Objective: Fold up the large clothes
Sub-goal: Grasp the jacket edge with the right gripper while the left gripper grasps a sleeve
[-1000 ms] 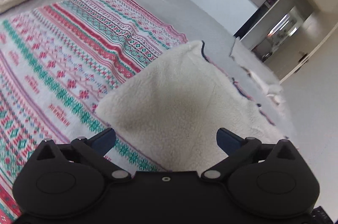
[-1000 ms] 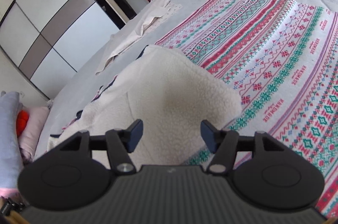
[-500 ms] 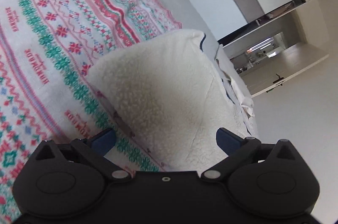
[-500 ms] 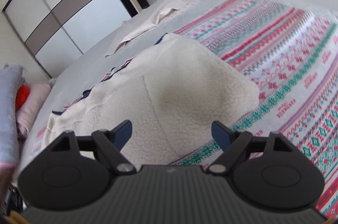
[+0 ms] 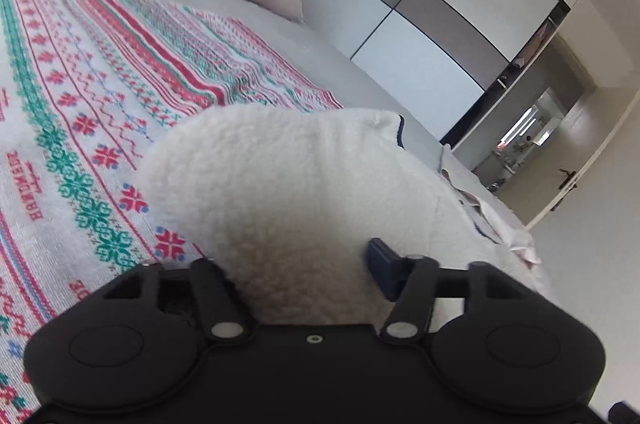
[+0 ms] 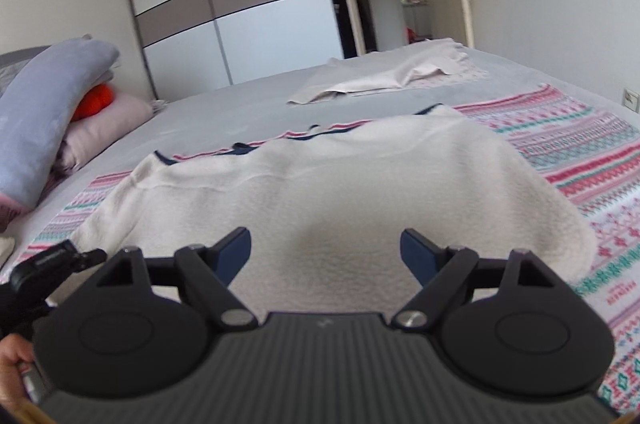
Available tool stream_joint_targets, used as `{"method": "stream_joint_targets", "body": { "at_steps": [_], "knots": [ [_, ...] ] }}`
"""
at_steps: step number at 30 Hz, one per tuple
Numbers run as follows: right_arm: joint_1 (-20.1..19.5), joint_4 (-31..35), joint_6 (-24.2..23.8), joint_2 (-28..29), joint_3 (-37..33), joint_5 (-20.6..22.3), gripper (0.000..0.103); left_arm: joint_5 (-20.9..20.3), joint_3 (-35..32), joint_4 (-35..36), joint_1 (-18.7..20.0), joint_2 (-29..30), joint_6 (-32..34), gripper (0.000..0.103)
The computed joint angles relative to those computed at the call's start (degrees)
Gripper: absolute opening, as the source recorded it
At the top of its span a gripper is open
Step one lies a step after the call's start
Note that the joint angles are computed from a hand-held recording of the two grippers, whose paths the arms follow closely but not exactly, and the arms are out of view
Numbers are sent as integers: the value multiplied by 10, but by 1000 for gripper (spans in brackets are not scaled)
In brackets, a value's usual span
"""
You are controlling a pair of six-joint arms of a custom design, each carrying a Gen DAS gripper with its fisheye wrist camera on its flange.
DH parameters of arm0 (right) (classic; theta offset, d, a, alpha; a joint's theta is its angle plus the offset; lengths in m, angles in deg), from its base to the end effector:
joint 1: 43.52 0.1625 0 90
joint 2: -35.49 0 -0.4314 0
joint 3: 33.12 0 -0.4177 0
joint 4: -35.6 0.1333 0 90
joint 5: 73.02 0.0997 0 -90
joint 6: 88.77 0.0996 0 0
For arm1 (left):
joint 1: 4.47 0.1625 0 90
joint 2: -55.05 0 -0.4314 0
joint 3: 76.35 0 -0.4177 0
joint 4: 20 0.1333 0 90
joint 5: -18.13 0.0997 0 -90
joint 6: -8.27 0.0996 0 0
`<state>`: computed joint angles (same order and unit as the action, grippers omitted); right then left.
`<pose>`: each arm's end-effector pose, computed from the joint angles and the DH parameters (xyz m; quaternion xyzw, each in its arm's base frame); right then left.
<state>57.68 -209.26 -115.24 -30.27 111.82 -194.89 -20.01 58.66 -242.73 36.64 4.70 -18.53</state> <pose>0.1495 -0.3396 0.2213 0.0858 -0.7731 0.5558 0.2933 -0.1822 -0.4399 0.1118 -0.0174 0.8403 -0.5343 0.0906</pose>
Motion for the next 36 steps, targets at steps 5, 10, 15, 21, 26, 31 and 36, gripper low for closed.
{"method": "stream_joint_targets", "body": {
  "at_steps": [5,10,15,21,26,31,36],
  "knots": [
    [-3,4,-22,21,-2,45,53,22,-6,-42,-13,11,66,37],
    [-27,40,-21,20,3,106,35,18,-19,-107,-32,19,147,32],
    [-55,114,8,20,-11,109,28,-32,-35,-157,-52,16,234,31],
    [-92,179,63,-26,2,168,28,-125,-64,-134,-74,12,268,30],
    [-158,312,180,-160,29,306,29,-175,-106,-97,-94,36,301,30],
    [-246,302,270,-285,73,405,32,-209,-148,-42,-108,76,318,30],
    [-349,337,325,-405,105,444,35,-243,-168,11,-118,129,342,30]
  ]
}}
